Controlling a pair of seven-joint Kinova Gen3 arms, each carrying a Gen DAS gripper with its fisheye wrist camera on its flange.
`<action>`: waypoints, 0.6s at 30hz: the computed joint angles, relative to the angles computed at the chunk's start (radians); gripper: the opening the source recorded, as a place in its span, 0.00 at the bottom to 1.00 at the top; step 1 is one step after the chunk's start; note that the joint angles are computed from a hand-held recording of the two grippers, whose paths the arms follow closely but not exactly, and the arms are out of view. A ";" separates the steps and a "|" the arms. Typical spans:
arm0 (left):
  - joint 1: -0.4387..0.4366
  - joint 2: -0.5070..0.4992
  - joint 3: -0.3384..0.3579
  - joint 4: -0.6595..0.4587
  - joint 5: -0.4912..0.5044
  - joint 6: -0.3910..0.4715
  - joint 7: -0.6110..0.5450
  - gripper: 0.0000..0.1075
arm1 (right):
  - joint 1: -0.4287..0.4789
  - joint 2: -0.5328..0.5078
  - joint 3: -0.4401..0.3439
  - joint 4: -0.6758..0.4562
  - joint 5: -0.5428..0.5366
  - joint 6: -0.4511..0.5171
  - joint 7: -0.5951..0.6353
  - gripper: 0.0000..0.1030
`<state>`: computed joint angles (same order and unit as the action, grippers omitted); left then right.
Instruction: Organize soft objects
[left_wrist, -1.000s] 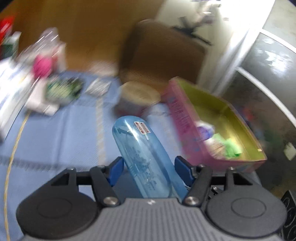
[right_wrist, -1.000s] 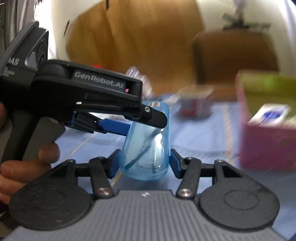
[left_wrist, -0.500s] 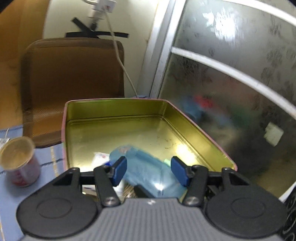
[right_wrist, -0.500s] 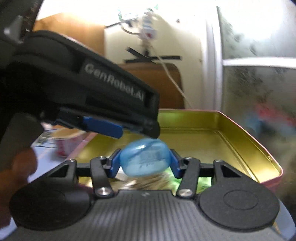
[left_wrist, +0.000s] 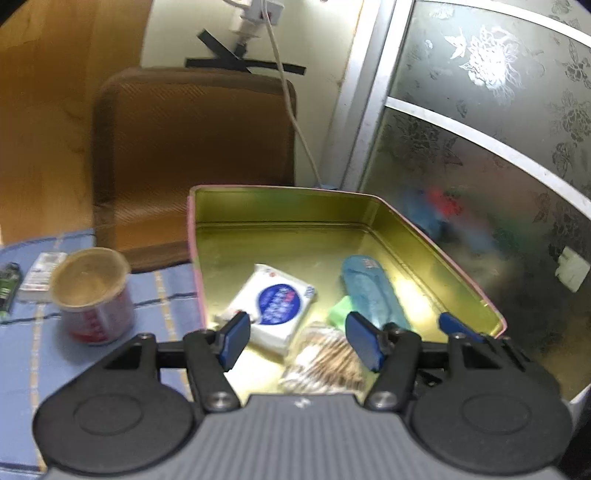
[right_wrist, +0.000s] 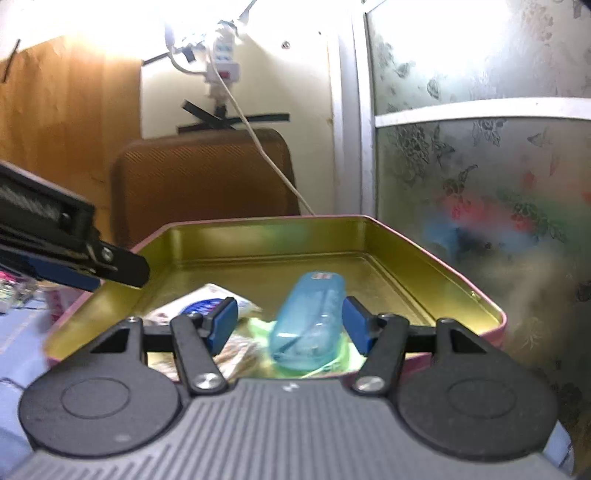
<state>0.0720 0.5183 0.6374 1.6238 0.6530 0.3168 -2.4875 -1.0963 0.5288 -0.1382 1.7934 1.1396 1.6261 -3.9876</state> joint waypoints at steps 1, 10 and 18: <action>-0.009 -0.012 0.007 0.022 0.003 -0.025 -0.012 0.54 | -0.012 0.002 -0.002 -0.012 0.001 0.011 -0.002 0.63; -0.239 -0.062 0.197 0.186 -0.020 -0.182 -0.065 0.54 | -0.052 0.015 -0.009 -0.067 0.011 0.002 -0.022 0.63; -0.376 -0.062 0.252 0.245 -0.106 -0.238 0.007 0.54 | -0.060 0.042 0.020 -0.147 0.048 -0.029 0.058 0.63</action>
<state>-0.3039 0.4566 0.8897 1.8691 0.5472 0.0789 -2.4807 -1.1559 0.5711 -0.1185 1.6461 1.1877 1.5967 -3.9299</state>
